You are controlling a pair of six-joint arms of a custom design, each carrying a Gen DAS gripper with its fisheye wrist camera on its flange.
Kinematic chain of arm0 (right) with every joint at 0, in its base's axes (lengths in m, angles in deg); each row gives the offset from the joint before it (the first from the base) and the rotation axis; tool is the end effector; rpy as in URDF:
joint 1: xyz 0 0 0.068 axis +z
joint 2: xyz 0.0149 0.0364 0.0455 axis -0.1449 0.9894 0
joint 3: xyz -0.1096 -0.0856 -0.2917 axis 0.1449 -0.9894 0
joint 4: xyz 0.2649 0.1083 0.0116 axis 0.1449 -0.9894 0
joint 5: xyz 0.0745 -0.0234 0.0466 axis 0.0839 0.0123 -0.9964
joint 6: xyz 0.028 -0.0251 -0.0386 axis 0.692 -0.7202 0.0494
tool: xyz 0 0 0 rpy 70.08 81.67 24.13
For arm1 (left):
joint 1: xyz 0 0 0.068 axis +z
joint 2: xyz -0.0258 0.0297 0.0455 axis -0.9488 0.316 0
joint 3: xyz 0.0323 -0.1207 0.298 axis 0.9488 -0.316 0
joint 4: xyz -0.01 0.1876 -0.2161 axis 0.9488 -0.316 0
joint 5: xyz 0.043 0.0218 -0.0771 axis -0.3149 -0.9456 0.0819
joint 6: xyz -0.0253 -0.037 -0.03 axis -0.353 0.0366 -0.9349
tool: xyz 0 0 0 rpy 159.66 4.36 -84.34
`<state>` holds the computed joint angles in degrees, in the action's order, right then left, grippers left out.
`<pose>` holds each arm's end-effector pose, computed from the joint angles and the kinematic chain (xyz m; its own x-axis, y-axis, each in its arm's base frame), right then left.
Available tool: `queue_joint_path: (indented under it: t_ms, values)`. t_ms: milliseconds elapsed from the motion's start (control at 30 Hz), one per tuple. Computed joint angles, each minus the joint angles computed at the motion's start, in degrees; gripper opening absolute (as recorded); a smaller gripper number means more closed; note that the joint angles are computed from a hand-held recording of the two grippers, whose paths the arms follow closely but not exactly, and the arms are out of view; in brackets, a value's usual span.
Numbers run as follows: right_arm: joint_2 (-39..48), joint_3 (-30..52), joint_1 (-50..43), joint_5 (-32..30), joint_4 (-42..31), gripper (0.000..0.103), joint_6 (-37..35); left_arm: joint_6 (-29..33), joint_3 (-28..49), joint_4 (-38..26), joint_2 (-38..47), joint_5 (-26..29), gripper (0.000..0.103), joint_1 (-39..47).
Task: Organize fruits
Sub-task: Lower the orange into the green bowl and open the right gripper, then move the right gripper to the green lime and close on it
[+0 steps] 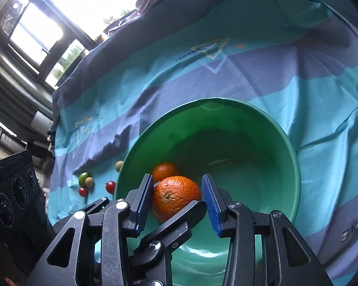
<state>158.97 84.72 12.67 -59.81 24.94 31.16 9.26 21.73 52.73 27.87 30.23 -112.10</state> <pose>0.1788 0.0721 0.0883 -0.7763 0.3142 -0.5464 0.0316 0.8852 0.4642 0.2169 -0.1936 0.1109 -0.7487 0.2731 -0.6040 0.5378 0.7830 -0.3125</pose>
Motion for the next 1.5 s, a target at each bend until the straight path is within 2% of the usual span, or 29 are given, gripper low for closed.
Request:
queue_joint_path:
  t_ms: [133, 233, 300, 333, 367, 433, 467, 533, 667, 767, 800, 867, 967, 1100, 1200, 1333, 1400, 1500]
  values:
    - [1.3, 1.0, -0.2, -0.1, -1.4, 0.045, 0.3, -1.2, 0.2, 0.3, 1.1, 1.2, 0.042, 0.2]
    - [-0.2, 0.7, 0.6, 1.0, -2.1, 0.045, 0.9, -1.3, -1.5, 1.5, -1.4, 0.7, 0.043, 0.4]
    - [-2.4, -0.1, 1.8, 2.7, -1.7, 0.045, 1.7, -0.1, -3.5, 1.3, -5.4, -0.4, 0.047, 0.5]
    - [-3.7, -0.5, 2.5, 3.4, -1.6, 0.045, 2.0, 0.3, -4.3, 1.3, -6.9, -0.6, 0.055, 0.9]
    - [-4.5, -0.8, 3.2, 4.2, -1.4, 0.047, 2.2, 0.7, -5.5, 1.2, -8.9, -0.7, 0.062, 1.7]
    - [-6.8, -0.8, 6.0, 7.7, -2.4, 0.058, 2.8, 2.2, -7.7, -0.6, -13.3, -1.0, 0.062, 3.8]
    - [-7.9, -0.5, 7.9, 10.2, -3.5, 0.059, 3.0, 2.7, -8.3, -1.8, -15.2, -1.0, 0.063, 5.1]
    - [-9.7, 0.9, 12.1, 15.5, -6.8, 0.06, 3.5, 4.0, -10.1, -4.7, -19.6, 0.3, 0.064, 9.5]
    - [-10.1, 4.8, 19.7, 25.2, -12.9, 0.06, 4.8, 9.4, -12.9, -11.2, -27.5, 3.8, 0.066, 23.5]
    - [-8.3, 7.9, 24.2, 30.1, -15.7, 0.06, 5.2, 16.0, -14.2, -14.1, -30.2, 10.8, 0.067, 39.4]
    - [-7.6, 8.7, 25.6, 31.3, -15.9, 0.06, 5.1, 19.9, -14.5, -14.0, -29.4, 14.4, 0.067, 46.0]
    - [-5.6, 10.5, 28.2, 33.4, -15.8, 0.06, 4.8, 24.4, -14.0, -12.8, -26.1, 18.0, 0.068, 55.3]
    - [-1.9, 13.4, 31.1, 34.6, -15.4, 0.06, 3.7, 24.4, -11.2, -11.8, -19.0, 20.1, 0.067, 63.6]
    - [3.8, 18.5, 32.0, 30.9, -15.5, 0.06, 2.7, 25.5, -7.0, -11.8, -10.4, 22.0, 0.067, 67.9]
    - [7.5, 23.2, 30.1, 22.4, -16.8, 0.06, 3.6, 24.3, -3.7, -12.6, -4.2, 22.5, 0.066, 68.1]
    - [14.0, 31.1, 26.5, 8.3, -17.9, 0.06, 5.2, 22.6, -1.9, -10.8, 0.1, 20.2, 0.066, 66.1]
    - [17.9, 36.8, 25.8, 4.6, -21.0, 0.06, 5.2, 22.8, -1.5, -9.4, 2.4, 19.7, 0.063, 65.3]
    - [23.8, 45.8, 25.2, 0.9, -26.6, 0.06, 5.6, 22.1, -0.1, -8.1, 6.2, 19.1, 0.053, 64.2]
